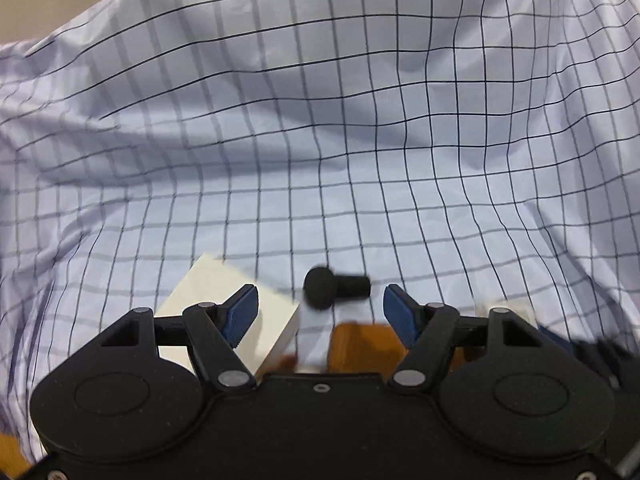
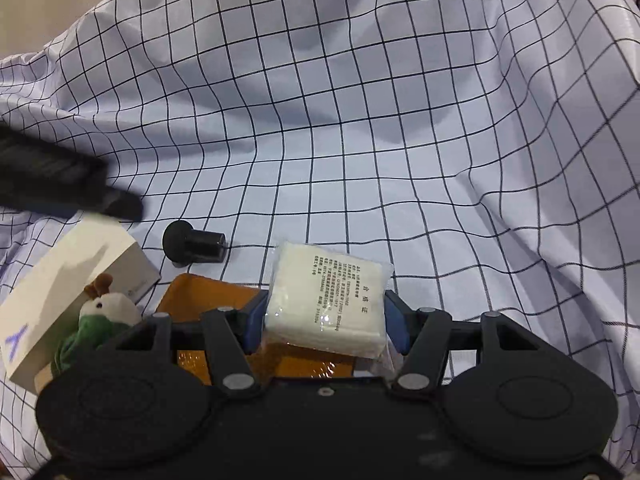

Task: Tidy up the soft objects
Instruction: 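Grasp the black rubber knob with the left gripper, then carry the knob to the basket with the left gripper while the right carries the packet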

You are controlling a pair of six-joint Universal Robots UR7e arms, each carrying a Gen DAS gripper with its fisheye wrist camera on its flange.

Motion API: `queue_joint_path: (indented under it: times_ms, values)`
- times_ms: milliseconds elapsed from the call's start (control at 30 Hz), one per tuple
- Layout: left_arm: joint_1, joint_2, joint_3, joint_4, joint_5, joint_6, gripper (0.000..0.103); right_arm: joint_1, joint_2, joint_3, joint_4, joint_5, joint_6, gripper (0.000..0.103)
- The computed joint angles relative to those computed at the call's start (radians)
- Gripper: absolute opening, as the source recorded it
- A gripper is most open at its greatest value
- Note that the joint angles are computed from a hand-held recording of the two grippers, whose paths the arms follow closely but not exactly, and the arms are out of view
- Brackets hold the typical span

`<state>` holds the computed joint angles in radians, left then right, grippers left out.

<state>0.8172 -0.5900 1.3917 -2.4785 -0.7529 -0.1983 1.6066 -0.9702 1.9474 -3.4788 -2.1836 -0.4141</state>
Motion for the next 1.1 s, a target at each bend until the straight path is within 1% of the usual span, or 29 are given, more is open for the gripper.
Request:
queue_joint_path:
  times_ms: [100,267,467,633,733,800,833,1000,1100]
  values:
    - [0.011,0.06,-0.074,0.033,0.016,0.023,0.065,-0.005,-0.02,0.017,0.008,0.017,0.016,0.059]
    - [0.031,0.127,-0.167,0.132,0.02,0.002,0.065,-0.012,-0.041,0.036,0.011,0.039,0.026,0.059]
    - [0.041,0.184,-0.226,0.188,0.049,0.007,0.065,-0.016,-0.057,0.056,0.015,0.057,0.02,0.059]
    - [0.055,0.215,-0.276,0.246,0.053,-0.005,0.065,-0.015,-0.063,0.068,0.009,0.067,0.007,0.059]
    - [0.057,0.225,-0.283,0.239,0.072,0.011,0.062,-0.016,-0.066,0.07,0.009,0.069,0.006,0.059]
    - [0.057,0.231,-0.285,0.219,0.088,0.033,0.054,-0.017,-0.068,0.07,0.01,0.069,0.008,0.059]
    - [0.057,0.235,-0.287,0.212,0.097,0.043,0.052,-0.018,-0.07,0.07,0.011,0.07,0.009,0.059]
    - [0.063,0.236,-0.298,0.201,0.084,0.047,0.051,-0.021,-0.072,0.071,0.014,0.064,0.018,0.059]
    - [0.059,0.237,-0.29,0.192,0.104,0.062,0.053,-0.023,-0.075,0.073,0.02,0.063,0.023,0.059]
